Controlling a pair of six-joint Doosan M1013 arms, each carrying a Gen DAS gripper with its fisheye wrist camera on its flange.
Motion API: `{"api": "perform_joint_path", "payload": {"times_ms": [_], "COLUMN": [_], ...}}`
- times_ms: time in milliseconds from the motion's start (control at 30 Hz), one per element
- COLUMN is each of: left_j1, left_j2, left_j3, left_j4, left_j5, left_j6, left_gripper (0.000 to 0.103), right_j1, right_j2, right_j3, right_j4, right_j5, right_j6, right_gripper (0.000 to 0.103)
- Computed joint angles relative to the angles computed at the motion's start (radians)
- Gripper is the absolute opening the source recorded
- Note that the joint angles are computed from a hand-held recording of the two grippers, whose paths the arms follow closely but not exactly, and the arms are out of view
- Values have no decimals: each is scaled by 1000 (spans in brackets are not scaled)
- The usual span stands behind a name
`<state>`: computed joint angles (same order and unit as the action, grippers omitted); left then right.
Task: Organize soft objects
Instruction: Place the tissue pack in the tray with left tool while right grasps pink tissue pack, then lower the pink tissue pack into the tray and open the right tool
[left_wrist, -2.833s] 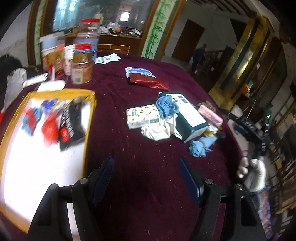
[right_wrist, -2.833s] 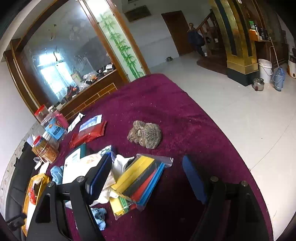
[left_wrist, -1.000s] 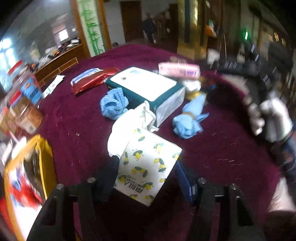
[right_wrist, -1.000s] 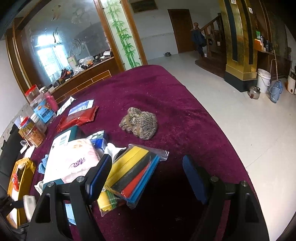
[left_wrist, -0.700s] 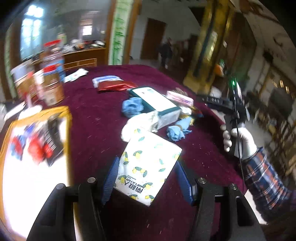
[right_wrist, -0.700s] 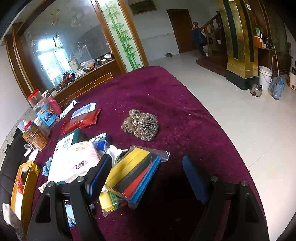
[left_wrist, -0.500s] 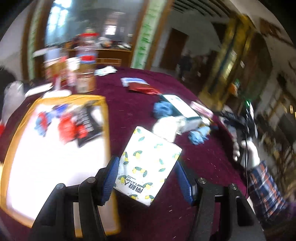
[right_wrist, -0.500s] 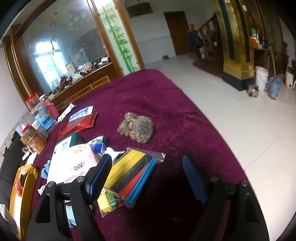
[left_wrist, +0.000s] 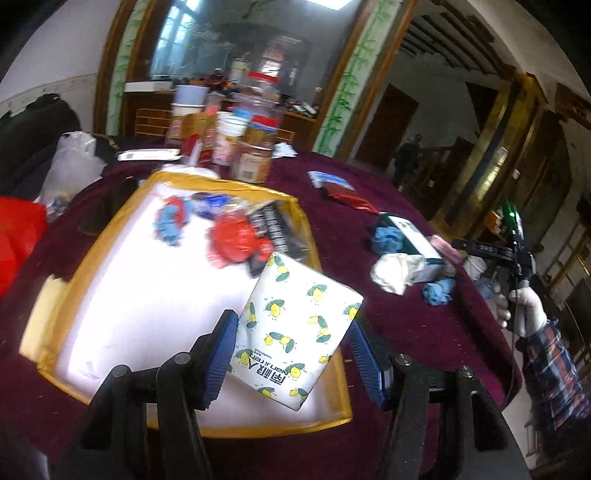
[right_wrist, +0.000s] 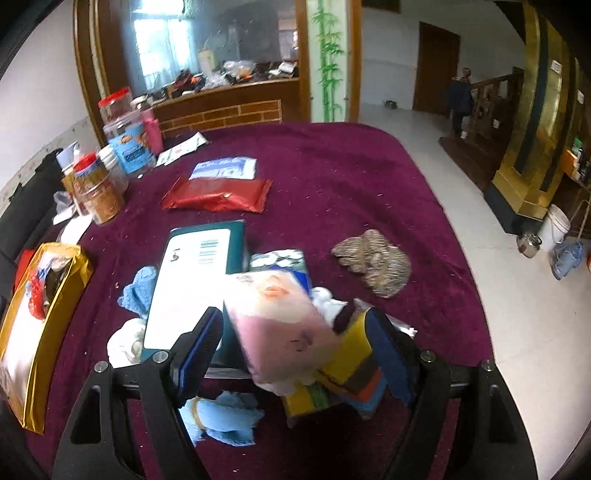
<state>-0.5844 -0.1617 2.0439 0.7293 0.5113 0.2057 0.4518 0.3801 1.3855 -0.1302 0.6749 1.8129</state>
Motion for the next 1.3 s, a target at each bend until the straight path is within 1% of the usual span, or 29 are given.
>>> {"api": "perform_joint_path", "payload": {"times_ms": [100,167,200,233,267,333,367,400,467,567,633,700,767,800,867,900,967,1000,1033,1100,1167,1200,1267,1300], "left_j1": [20,39,48,55,60,70,76,80,89,119,150,185,217,225,247,254,280,289,296,290,265,252,225,212], "left_j2": [-13,-12,-9,-4,2,12,20,23,33,55,75,104,136,150,175,181,186,182,173,142,97,74,27,10], "left_j3": [12,14,12,9,4,-8,-19,-24,-40,-62,-80,-103,-127,-139,-159,-164,-172,-169,-163,-137,-100,-82,-43,-29], "left_j4": [-6,-38,-57,-76,-90,-118,-131,-135,-144,-201,-257,-322,-369,-371,-385,-381,-433,-461,-484,-471,-377,-332,-237,-185], "left_j5": [35,58,69,78,89,107,125,135,157,170,180,207,235,252,271,272,249,230,209,160,111,91,55,49], "left_j6": [-19,-8,3,17,30,67,90,101,127,190,243,299,338,333,333,329,353,358,356,311,199,151,52,1], "left_gripper": [64,64,64,64,64,64,64,64,64,64,65,65,66,66,67,70,71,71,71,71,71,73,76,76], "right_j1": [9,21,25,29,32,38,38,38,38,35,34,37,41,44,50,55,64,72,79,97,121,136,170,190], "right_j2": [21,36,40,45,52,58,58,56,44,14,-13,-32,-55,-64,-71,-72,-66,-59,-52,-23,17,37,82,108], "right_j3": [-21,-34,-38,-43,-49,-56,-56,-55,-44,-23,-6,0,10,13,9,4,-5,-14,-22,-51,-93,-113,-164,-195], "right_j4": [-30,-93,-113,-134,-149,-190,-196,-194,-220,-243,-246,-235,-198,-158,-50,33,182,274,339,470,572,604,642,644], "right_j5": [40,66,72,80,92,104,101,100,83,42,8,-17,-49,-63,-69,-65,-50,-32,-14,45,124,160,235,275], "right_j6": [2,40,51,61,64,91,94,96,131,185,206,205,185,157,68,-3,-128,-204,-256,-357,-431,-454,-483,-488], "right_gripper": [78,78,76,72,59,57,50,46,42,40,40,40,40,40,40,40,40,40,40,40,40,40,40,40]}}
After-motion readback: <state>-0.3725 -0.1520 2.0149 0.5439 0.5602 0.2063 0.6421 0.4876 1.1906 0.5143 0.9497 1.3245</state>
